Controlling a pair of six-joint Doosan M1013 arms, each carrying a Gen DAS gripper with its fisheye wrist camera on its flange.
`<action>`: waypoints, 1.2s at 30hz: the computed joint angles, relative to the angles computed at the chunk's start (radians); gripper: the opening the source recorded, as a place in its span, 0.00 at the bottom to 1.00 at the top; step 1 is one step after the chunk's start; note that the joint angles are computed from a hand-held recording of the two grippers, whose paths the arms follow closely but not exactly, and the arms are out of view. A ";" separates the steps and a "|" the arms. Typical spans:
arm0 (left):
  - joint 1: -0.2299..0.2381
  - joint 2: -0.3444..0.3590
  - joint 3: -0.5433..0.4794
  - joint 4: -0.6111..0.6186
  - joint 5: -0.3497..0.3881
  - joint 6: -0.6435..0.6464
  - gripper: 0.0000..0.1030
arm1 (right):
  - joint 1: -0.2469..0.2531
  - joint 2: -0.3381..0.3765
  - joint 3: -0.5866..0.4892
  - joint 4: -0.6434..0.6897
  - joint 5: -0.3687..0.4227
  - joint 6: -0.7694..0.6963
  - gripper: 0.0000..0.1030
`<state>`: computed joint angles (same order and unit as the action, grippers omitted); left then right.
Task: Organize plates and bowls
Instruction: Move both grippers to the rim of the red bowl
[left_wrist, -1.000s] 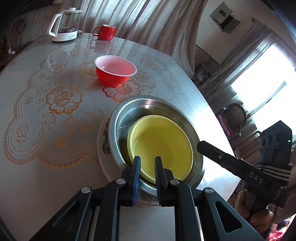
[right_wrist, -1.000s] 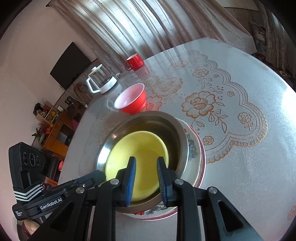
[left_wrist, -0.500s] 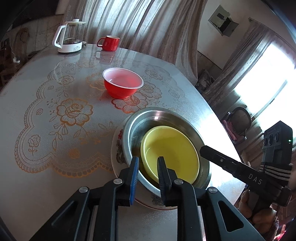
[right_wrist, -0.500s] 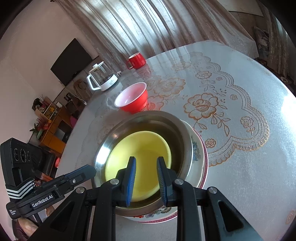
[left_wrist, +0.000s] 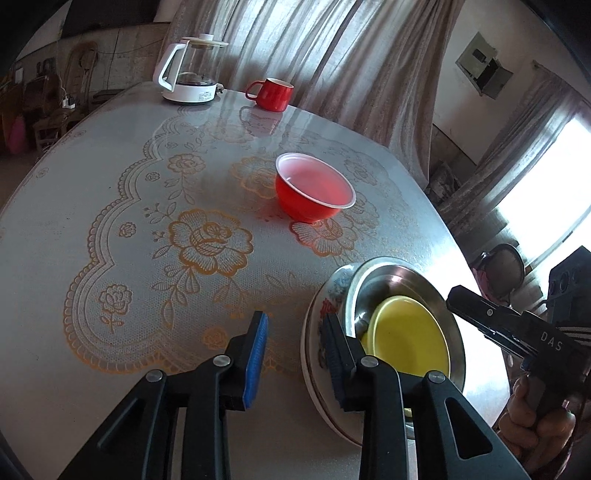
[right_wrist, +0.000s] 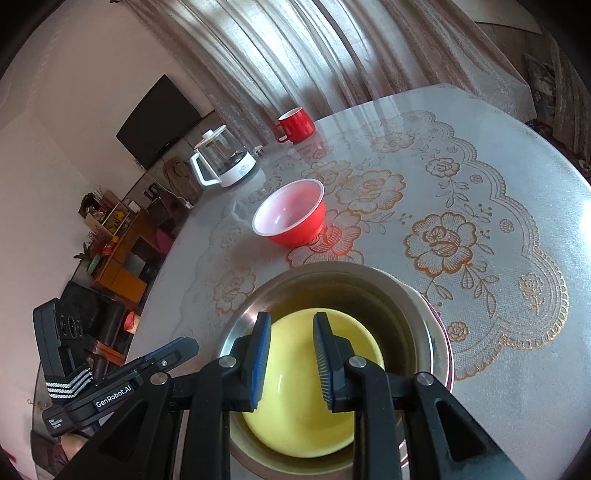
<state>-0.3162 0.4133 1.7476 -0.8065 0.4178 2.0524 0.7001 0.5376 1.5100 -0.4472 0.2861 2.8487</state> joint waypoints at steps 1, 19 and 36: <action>0.001 0.004 -0.005 0.022 -0.011 -0.023 0.31 | -0.008 0.006 -0.009 0.071 -0.009 -0.064 0.23; 0.014 0.118 -0.172 0.244 0.008 -0.292 0.41 | -0.102 0.148 -0.240 0.446 0.109 -0.357 0.18; 0.029 0.229 -0.334 0.089 0.084 -0.210 0.39 | -0.145 0.231 -0.343 0.565 0.189 -0.422 0.18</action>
